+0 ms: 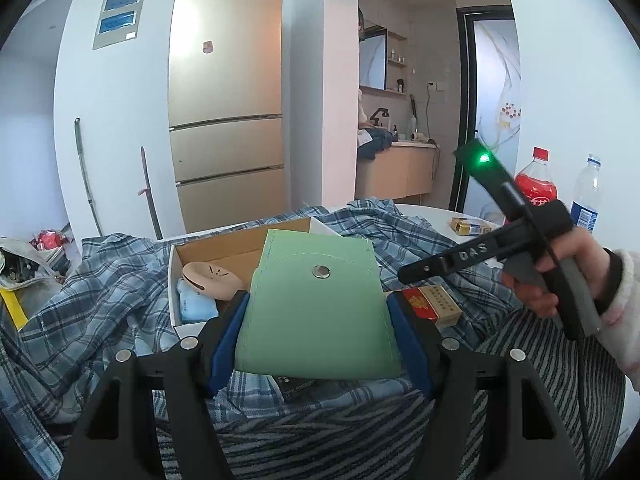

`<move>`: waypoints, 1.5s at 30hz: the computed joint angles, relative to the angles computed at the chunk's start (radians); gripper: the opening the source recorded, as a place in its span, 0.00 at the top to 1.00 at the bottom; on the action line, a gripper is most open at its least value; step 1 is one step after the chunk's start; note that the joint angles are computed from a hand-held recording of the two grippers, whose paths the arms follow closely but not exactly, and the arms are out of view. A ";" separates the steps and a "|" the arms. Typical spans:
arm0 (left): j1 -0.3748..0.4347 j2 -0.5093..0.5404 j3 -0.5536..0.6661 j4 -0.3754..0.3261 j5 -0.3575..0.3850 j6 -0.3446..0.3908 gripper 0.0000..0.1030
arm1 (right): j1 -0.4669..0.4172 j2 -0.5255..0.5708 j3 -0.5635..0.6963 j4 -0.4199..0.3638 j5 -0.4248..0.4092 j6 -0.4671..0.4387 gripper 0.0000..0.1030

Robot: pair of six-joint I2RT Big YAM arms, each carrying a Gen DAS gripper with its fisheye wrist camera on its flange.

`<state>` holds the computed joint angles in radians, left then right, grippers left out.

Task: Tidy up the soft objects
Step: 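Lower the right gripper onto the red-gold cigarette pack and close it while the left gripper holds the pouch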

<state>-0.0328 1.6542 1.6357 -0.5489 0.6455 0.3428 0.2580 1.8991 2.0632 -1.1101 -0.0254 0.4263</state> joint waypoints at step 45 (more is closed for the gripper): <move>0.002 -0.017 -0.032 0.076 -0.091 -0.057 0.31 | 0.144 0.015 -0.014 -0.055 0.152 -0.104 0.45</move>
<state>-0.0306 1.6373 1.6037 -0.4731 0.5540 0.2860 0.4015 1.9137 2.0496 -1.1648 0.1263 0.3221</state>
